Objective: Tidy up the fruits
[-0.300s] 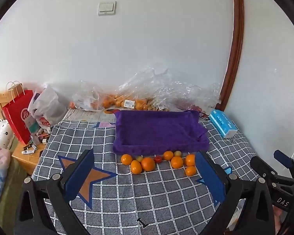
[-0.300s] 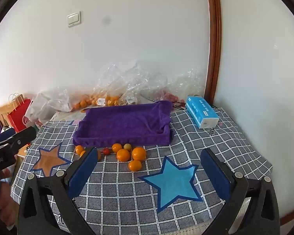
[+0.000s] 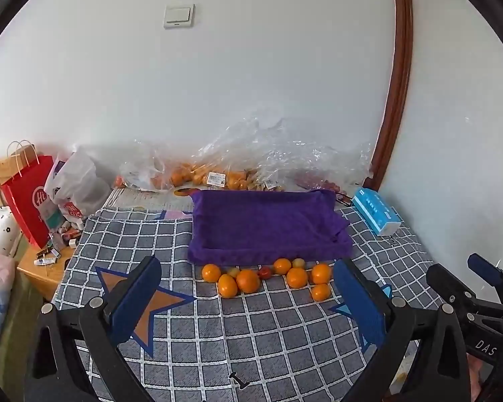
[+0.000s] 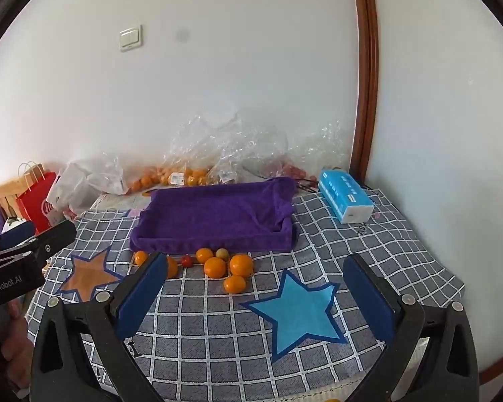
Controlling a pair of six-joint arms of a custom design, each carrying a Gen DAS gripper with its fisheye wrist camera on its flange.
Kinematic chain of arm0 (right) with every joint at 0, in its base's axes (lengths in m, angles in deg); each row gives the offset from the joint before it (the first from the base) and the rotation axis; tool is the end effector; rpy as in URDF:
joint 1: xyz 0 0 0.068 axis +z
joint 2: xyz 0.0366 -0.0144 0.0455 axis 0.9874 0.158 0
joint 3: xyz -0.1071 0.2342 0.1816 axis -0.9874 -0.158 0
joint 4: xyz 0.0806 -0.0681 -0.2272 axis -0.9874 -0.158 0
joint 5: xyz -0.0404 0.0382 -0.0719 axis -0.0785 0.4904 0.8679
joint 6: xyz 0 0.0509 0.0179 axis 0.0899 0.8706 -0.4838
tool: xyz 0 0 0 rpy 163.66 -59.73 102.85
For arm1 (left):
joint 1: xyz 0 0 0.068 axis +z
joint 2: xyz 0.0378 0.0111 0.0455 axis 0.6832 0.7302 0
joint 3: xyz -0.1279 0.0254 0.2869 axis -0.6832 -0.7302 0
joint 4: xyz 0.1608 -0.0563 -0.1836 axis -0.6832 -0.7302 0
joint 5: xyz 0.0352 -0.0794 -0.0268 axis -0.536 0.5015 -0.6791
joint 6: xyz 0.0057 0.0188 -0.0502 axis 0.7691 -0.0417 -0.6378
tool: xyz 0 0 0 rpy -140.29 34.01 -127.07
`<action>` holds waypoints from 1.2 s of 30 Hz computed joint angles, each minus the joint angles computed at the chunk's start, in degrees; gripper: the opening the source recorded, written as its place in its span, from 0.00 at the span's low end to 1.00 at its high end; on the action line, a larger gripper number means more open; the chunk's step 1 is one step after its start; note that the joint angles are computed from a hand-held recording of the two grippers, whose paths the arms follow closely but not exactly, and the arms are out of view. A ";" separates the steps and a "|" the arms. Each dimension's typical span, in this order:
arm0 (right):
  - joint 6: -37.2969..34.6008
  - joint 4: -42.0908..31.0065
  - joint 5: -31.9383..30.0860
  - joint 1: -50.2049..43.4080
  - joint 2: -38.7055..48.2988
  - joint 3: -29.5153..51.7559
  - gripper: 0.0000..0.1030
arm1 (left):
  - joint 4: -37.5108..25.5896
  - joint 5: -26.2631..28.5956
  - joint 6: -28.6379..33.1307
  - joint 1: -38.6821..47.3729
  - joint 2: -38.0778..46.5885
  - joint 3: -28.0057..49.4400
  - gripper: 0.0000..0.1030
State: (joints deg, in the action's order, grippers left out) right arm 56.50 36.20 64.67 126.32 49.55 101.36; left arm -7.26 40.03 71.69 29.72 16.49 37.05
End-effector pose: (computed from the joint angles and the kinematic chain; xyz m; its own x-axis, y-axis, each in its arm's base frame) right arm 0.2094 0.1727 0.2575 -0.5117 0.2020 -0.8351 0.3980 0.9171 -0.0221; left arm 0.2866 -0.0748 0.2421 -0.5422 0.1309 -0.8300 0.3739 0.9222 -0.0989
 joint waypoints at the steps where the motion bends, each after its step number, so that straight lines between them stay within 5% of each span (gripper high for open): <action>1: 0.78 -0.81 0.17 0.39 0.27 0.49 1.00 | -0.03 -0.34 0.08 -0.26 -0.14 -0.03 1.00; 36: 0.63 2.58 -0.87 0.76 -0.37 -2.96 1.00 | 3.04 1.01 1.32 1.47 0.05 -2.63 1.00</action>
